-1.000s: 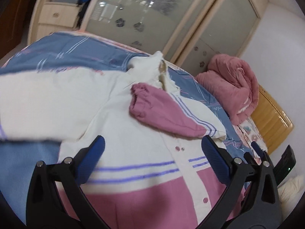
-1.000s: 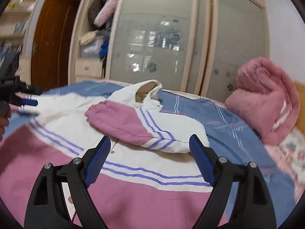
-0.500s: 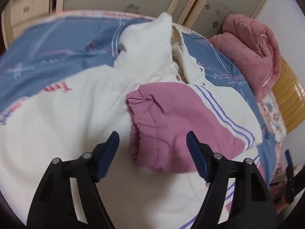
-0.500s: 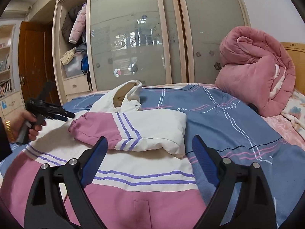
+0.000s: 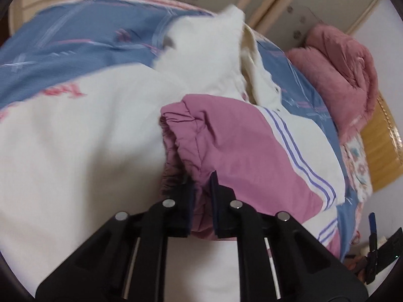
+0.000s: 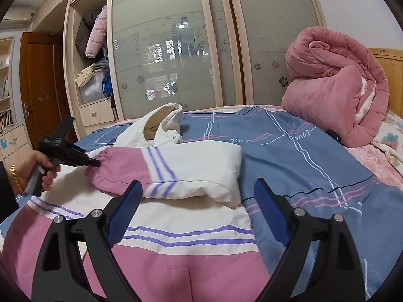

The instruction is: Fold large clothes

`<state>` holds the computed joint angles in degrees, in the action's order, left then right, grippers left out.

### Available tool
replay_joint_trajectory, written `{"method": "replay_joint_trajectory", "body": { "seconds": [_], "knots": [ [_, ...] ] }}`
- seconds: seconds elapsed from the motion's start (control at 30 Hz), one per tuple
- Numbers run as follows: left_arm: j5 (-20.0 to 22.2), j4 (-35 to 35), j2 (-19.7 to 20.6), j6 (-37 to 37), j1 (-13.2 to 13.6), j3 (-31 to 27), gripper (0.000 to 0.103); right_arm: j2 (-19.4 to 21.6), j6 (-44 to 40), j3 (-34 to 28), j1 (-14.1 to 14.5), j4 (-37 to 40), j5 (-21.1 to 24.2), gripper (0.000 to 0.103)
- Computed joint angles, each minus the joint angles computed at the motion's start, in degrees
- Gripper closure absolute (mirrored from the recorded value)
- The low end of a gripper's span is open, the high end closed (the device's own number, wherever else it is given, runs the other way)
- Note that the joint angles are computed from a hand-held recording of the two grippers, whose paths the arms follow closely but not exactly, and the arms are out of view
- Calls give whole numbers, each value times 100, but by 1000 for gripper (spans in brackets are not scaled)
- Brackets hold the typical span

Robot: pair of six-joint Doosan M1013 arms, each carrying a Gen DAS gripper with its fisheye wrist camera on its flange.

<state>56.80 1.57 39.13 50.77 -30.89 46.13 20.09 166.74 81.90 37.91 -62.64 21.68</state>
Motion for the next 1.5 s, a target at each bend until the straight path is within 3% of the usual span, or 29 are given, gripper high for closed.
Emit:
{"method": "replay_joint_trajectory", "body": {
  "seconds": [0.07, 0.2, 0.37, 0.47, 0.53, 0.57, 0.63, 0.67, 0.77, 0.8, 0.93, 1.07, 1.17, 1.2, 1.3, 1.37, 1.43, 1.5],
  "knots": [
    [122, 423, -116, -52, -63, 84, 92, -14, 83, 19, -14, 41, -25, 13],
    [-45, 563, -489, -263, -55, 630, 92, -35, 217, 45, -51, 114, -168, 11],
    [190, 528, -527, -366, -28, 860, 87, 17, -64, -40, -37, 402, -187, 11],
    [242, 614, -465, -322, -57, 828, 62, 30, -72, -56, -16, 391, -221, 11],
    [84, 462, -496, -153, -59, 859, 27, 36, -156, -71, -29, 505, -279, 11],
    [107, 550, -506, -181, -85, 845, 23, 42, -237, -82, -28, 593, -313, 11],
    [444, 1373, -535, -651, -228, 739, 2, 49, -307, -90, -31, 629, -331, 11],
    [367, 1558, -619, -825, -248, 835, 2, 53, -365, -97, -28, 677, -352, 11],
    [-499, 1187, -1179, -1296, -94, 1581, 2, 50, -499, -100, -42, 831, -423, 11],
    [-769, 1395, -1427, -1827, -101, 1916, 2, 45, -520, -94, -42, 845, -457, 11],
    [-2051, 2780, -2418, -3738, -359, 3334, 2, 7, -358, -58, 10, 596, -499, 11],
    [-2425, 4649, -3089, -5936, -845, 4400, 2, -9, -428, -76, 133, 323, -172, 11],
    [-2168, 5644, -3395, -7284, -1188, 4961, 2, -8, -520, -100, 272, 140, 336, 11],
    [-1711, 5732, -3402, -7409, -1332, 4986, 2, -11, -579, -106, 305, 168, 482, 11],
    [-476, 5557, -3203, -6634, -1591, 4667, 2, -60, -629, -56, 353, 346, 679, 11],
    [-16, 5744, -3065, -6042, -1770, 4504, 2, -116, -718, 9, 366, 475, 642, 11],
    [75, 5917, -2953, -5540, -1942, 4435, 2, -160, -738, 63, 388, 475, 606, 11],
    [-241, 5785, -2919, -5018, -1992, 4401, 2, -213, -759, 126, 409, 447, 510, 11]
  ]
}}
